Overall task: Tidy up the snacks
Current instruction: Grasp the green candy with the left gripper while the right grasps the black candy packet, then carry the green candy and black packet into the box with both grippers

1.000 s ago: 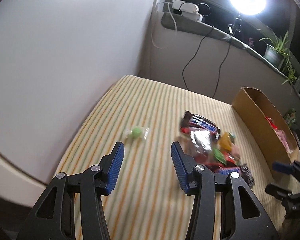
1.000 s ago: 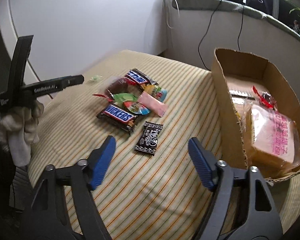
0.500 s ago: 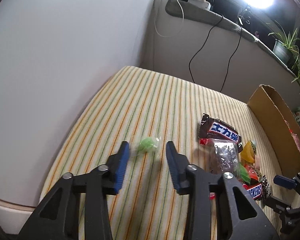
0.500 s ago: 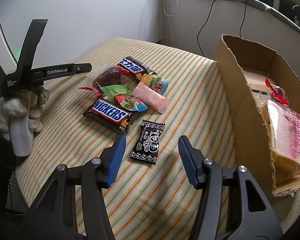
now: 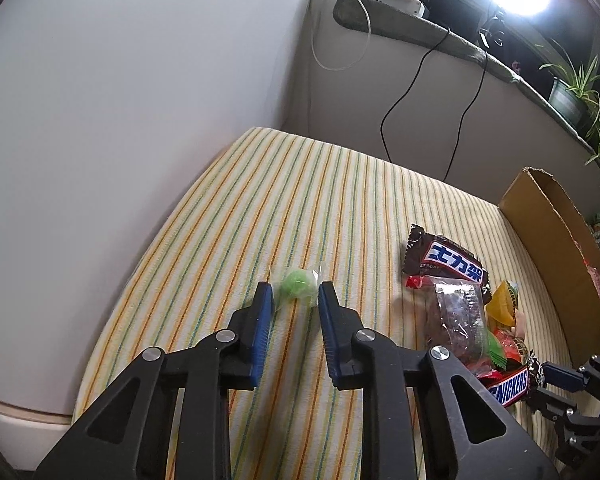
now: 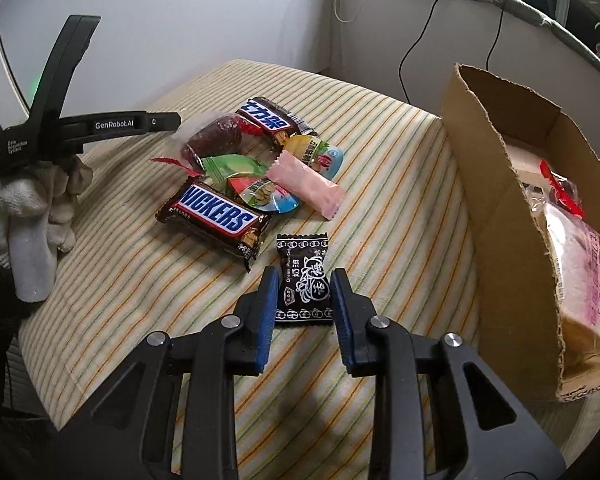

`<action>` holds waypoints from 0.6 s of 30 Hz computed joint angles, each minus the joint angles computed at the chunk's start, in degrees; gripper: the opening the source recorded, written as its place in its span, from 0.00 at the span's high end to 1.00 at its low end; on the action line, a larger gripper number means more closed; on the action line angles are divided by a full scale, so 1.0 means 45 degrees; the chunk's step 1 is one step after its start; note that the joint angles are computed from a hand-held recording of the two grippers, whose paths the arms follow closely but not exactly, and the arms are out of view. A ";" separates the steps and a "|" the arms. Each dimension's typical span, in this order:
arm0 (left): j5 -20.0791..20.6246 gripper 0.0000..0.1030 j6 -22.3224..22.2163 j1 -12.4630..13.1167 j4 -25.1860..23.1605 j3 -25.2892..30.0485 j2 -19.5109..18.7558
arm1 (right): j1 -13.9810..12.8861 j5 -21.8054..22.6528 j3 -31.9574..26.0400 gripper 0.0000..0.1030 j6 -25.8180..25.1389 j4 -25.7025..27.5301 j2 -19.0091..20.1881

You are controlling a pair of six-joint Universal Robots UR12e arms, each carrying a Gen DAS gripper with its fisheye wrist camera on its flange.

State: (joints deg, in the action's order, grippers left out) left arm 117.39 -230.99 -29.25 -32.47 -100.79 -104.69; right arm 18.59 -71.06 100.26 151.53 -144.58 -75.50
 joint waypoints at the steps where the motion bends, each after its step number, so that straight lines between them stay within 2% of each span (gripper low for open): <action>1: 0.0020 0.79 0.0011 -0.0007 0.0021 0.0009 -0.0015 | 0.0006 -0.0005 -0.0005 0.73 -0.0023 -0.0003 0.0005; 18: 0.0699 0.79 0.0182 -0.0303 0.0109 0.0059 0.0109 | -0.0273 0.0936 -0.0007 0.74 0.0231 -0.0164 -0.0177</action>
State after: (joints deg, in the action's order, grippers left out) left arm 120.54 -230.17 -30.61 -31.98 -100.52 -104.20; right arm 17.36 -66.84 100.22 152.57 -145.32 -76.30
